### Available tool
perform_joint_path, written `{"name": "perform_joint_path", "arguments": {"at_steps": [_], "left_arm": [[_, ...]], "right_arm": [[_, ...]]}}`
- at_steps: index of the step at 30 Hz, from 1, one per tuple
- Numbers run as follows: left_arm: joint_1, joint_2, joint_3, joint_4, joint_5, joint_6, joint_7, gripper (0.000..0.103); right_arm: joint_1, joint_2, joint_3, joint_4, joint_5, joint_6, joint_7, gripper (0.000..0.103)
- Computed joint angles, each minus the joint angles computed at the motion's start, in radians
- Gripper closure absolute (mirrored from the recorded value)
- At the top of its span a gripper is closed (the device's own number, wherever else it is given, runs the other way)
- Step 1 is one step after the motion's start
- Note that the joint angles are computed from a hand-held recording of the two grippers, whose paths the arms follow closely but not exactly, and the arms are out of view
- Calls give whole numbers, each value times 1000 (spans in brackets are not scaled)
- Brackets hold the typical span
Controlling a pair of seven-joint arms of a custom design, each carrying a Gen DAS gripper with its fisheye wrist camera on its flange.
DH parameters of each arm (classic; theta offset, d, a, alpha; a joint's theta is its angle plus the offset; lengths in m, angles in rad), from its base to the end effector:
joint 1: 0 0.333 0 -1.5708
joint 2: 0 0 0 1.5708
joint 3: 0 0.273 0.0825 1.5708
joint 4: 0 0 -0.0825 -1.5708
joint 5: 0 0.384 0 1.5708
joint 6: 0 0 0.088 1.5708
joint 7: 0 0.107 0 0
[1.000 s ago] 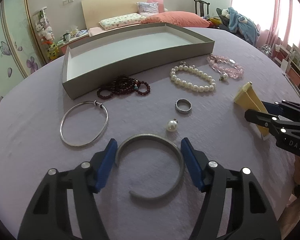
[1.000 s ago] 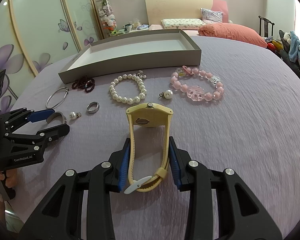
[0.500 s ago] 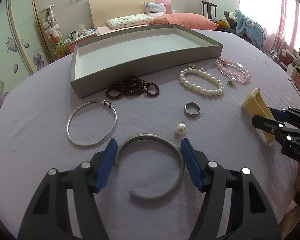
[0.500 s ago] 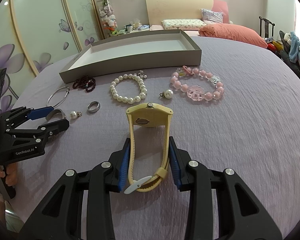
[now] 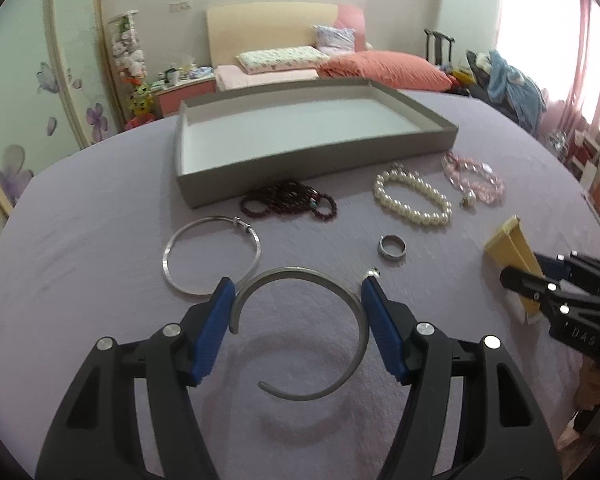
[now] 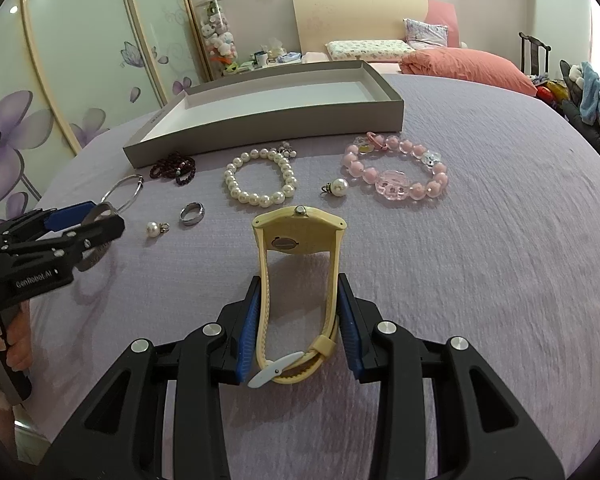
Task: Organize jewelry
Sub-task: 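Grasp the open silver bangle with the left gripper while the right holds the watch, then carry the bangle and watch into the grey tray and release both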
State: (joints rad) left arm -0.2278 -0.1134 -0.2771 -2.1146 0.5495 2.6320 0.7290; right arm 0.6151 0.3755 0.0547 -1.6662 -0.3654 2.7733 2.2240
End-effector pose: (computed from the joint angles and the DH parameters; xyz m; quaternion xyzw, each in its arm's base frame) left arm 0.4889 -0.2893 0.4876 -0.6354 0.6816 -0.2678 0.2448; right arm 0.5358 0.4383 0.4333 -0.7465 0.5525 -0.1560 0.3364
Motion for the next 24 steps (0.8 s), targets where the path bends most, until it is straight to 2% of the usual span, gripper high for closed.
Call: {"name": "perform_joint_path", "arguments": {"at_steps": [11,24], "left_arm": [[49,-137,-52,-93,139,10,-239,39],[75,-191,-84,-113,170,-3,-301,39]], "right_arm": [[13,-40,-21,-56,-65,86,40,66],[13,-56,-33,-79,-102,135,66,67]]}}
